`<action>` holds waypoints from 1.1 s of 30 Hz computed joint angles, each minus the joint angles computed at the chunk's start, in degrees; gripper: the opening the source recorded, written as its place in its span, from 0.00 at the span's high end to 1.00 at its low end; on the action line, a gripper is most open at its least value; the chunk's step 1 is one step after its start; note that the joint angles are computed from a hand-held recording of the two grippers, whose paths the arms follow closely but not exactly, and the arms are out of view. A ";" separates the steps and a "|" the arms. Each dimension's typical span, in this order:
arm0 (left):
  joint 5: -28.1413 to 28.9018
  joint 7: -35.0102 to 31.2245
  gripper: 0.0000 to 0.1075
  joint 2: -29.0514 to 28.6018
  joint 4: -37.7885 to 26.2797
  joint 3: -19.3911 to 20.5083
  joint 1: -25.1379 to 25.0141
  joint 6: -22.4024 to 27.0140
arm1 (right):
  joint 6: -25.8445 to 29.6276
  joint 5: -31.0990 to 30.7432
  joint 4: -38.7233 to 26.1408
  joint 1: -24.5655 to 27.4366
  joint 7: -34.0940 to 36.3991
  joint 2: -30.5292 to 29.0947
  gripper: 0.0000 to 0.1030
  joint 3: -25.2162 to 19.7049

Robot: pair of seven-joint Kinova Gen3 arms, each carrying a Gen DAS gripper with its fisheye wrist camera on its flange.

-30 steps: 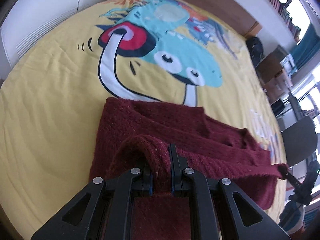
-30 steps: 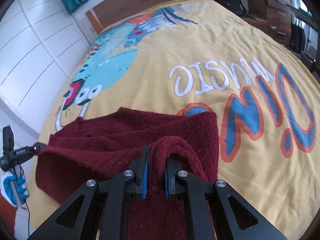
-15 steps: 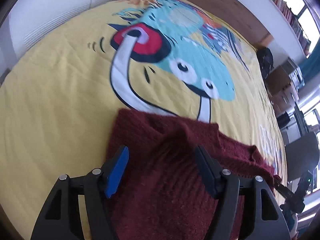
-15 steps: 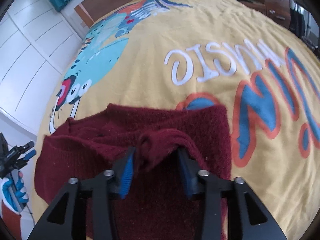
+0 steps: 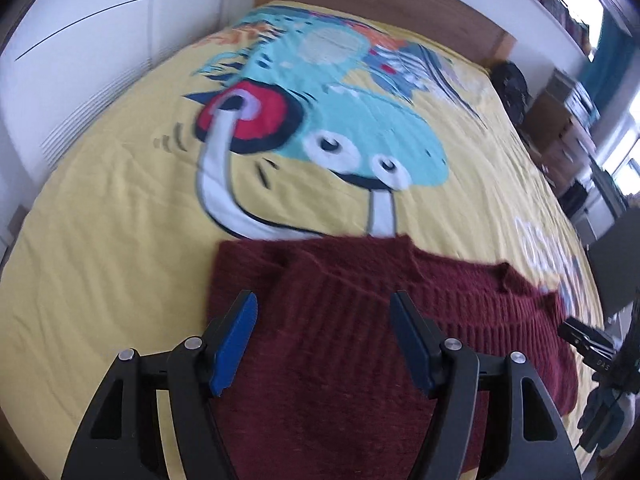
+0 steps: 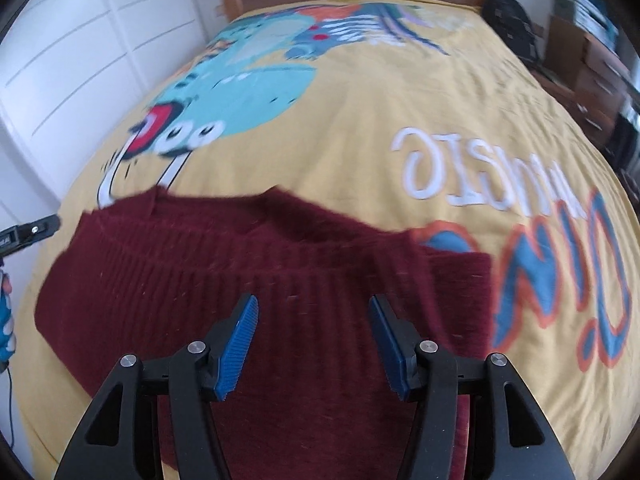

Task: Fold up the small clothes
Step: 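Open both tools to release the folded hem onto the sweater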

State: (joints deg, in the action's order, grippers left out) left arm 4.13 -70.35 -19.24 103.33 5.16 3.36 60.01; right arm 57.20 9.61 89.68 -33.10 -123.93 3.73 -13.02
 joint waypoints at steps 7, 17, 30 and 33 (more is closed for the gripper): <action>-3.62 4.16 0.41 4.65 4.21 4.18 1.24 -2.07 | 0.89 -0.81 1.54 0.59 0.23 1.16 0.42 1.20; -0.94 0.61 0.41 -2.75 6.35 0.80 0.34 -1.85 | 3.14 0.87 6.15 1.57 -2.31 -7.41 0.42 -1.70; -0.99 3.50 0.41 -11.86 11.41 2.93 1.78 3.46 | 4.66 -2.42 12.61 3.42 -5.68 -14.86 0.42 -5.80; -0.29 2.63 0.41 -14.11 10.72 1.12 1.47 4.98 | 5.26 -3.38 12.97 4.33 -5.72 -16.94 0.42 -5.98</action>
State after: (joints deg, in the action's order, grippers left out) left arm 3.85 -67.73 -33.36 114.05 6.28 4.83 64.99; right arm 62.47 6.24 102.65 -28.77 -129.65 -13.21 -19.00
